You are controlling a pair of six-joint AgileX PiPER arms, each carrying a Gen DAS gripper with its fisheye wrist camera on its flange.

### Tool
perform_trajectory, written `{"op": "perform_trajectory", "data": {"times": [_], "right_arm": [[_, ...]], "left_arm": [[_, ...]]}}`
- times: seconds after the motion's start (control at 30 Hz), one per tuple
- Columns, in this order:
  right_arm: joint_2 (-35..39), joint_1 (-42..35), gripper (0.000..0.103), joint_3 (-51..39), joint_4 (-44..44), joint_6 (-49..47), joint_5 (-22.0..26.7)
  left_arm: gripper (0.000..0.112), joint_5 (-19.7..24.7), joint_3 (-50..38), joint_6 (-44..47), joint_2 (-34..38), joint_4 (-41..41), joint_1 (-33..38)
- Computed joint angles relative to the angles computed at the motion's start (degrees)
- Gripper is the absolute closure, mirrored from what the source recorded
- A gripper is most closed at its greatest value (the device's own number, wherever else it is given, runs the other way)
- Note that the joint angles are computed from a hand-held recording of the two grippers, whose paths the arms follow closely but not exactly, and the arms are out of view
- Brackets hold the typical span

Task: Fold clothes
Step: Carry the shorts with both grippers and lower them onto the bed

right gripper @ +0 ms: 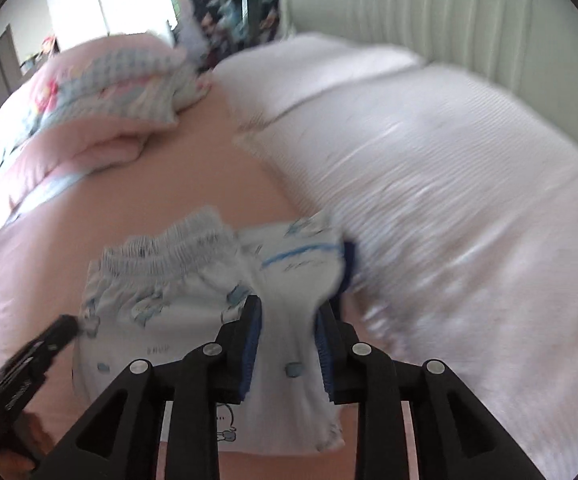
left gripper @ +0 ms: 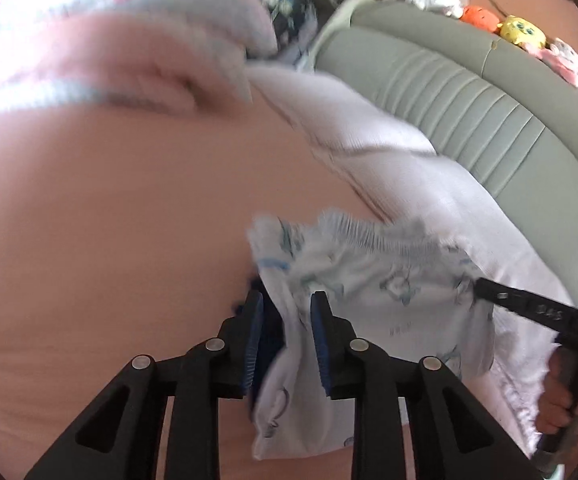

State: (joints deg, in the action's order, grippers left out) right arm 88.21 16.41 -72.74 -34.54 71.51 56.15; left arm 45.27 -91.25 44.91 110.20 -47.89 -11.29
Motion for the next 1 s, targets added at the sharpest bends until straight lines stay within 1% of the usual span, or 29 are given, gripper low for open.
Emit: {"op": "perform_trajectory", "data": {"times": [0.07,0.1,0.13,0.17,0.2,0.23,0.27,0.3,0.33,0.37,0.43,0.47,0.53,0.57,0.6,0.67,0.73,0.77,0.8,0.83,0.87,0.9,0.93,1.0], "right_arm": [[0.64,3.29,0.077,-1.36,-7.14,3.5,3.55],[0.69,4.03,0.077,-0.58,-10.21,5.58,3.4],[0.45,4.29,0.077,0.93,-13.31,7.88,2.07],[-0.46,3.67,0.077,3.07,-14.12,9.24,-1.56],[-1.75,2.17,0.077,5.37,-12.64,8.76,-7.28],[-2.27,0.4,0.077,6.86,-8.87,6.0,-13.01],[-2.05,-1.43,0.077,8.06,-4.43,1.08,-18.42],[-0.96,-2.25,0.077,8.66,-1.54,-3.01,-21.53],[0.61,-2.45,0.077,8.22,1.42,-7.24,-22.35],[2.33,-2.46,0.077,7.33,3.9,-10.77,-21.63],[5.46,-2.19,0.078,6.34,3.77,-11.79,-18.99],[5.93,-2.69,0.081,6.75,3.98,-11.92,-19.25],[4.96,-3.66,0.082,8.38,4.98,-11.58,-20.92],[4.32,-3.63,0.082,8.84,4.49,-10.41,-20.85],[3.69,-3.6,0.082,9.27,4.09,-9.32,-20.71],[3.35,-2.22,0.082,7.97,4.22,-8.47,-16.48],[2.48,0.12,0.081,7.2,1.66,-6.55,-11.58],[2.51,2.07,0.077,6.49,-0.76,-4.57,-8.38],[2.83,4.35,0.077,5.57,-3.43,-2.47,-4.77],[2.66,6.05,0.075,5.27,-5.1,-1.09,-2.47],[2.27,7.52,0.068,5.25,-6.37,0.03,-0.75],[1.83,8.63,0.066,5.45,-7.1,0.95,0.11],[1.1,9.34,0.065,6.11,-7.38,1.77,0.05],[-0.39,10.29,0.065,8.27,-7.27,3.63,-0.37]], "left_arm": [[0.09,-0.22,0.68,2.94,-1.45,-0.68,-0.7],[0.09,0.98,0.08,4.59,-1.28,-0.96,-1.21],[0.09,2.33,-0.79,5.95,-0.77,-1.09,-1.83],[0.09,3.83,-1.89,7.03,-0.02,-1.16,-2.48],[0.09,5.33,-3.59,7.72,1.23,-1.13,-3.21],[0.09,6.65,-6.04,7.58,3.1,-0.74,-4.09],[0.09,7.61,-8.5,6.35,5.02,0.8,-5.2],[0.09,7.86,-10.24,4.62,6.43,3.13,-6.28],[0.09,7.55,-11.39,2.99,7.39,5.38,-7.15],[0.091,7.33,-12.6,1.31,8.39,7.67,-8.02],[0.091,6.89,-12.85,0.86,9.19,8.74,-7.86],[0.091,6.73,-12.59,0.93,9.2,8.63,-7.44],[0.091,6.68,-12.19,0.51,8.84,8.38,-6.57],[0.091,5.71,-10.94,0.49,7.98,8.28,-6.23],[0.091,3.67,-8.48,0.86,6.51,7.92,-6.0],[0.091,0.83,-4.12,1.56,4.58,6.26,-5.71],[0.091,-2.05,0.27,1.32,2.18,5.47,-5.79],[0.091,-3.65,1.38,1.15,1.45,5.45,-6.08],[0.091,-5.49,1.74,1.07,1.08,5.64,-6.57],[0.09,-7.3,2.65,1.75,0.21,5.15,-6.97],[0.088,-9.05,4.11,3.34,-1.18,3.82,-7.28],[0.086,-9.98,5.05,4.63,-2.15,2.69,-7.46],[0.082,-10.12,5.11,4.61,-2.39,2.6,-7.59],[0.079,-10.33,4.12,2.14,-1.78,4.55,-8.07]]}}
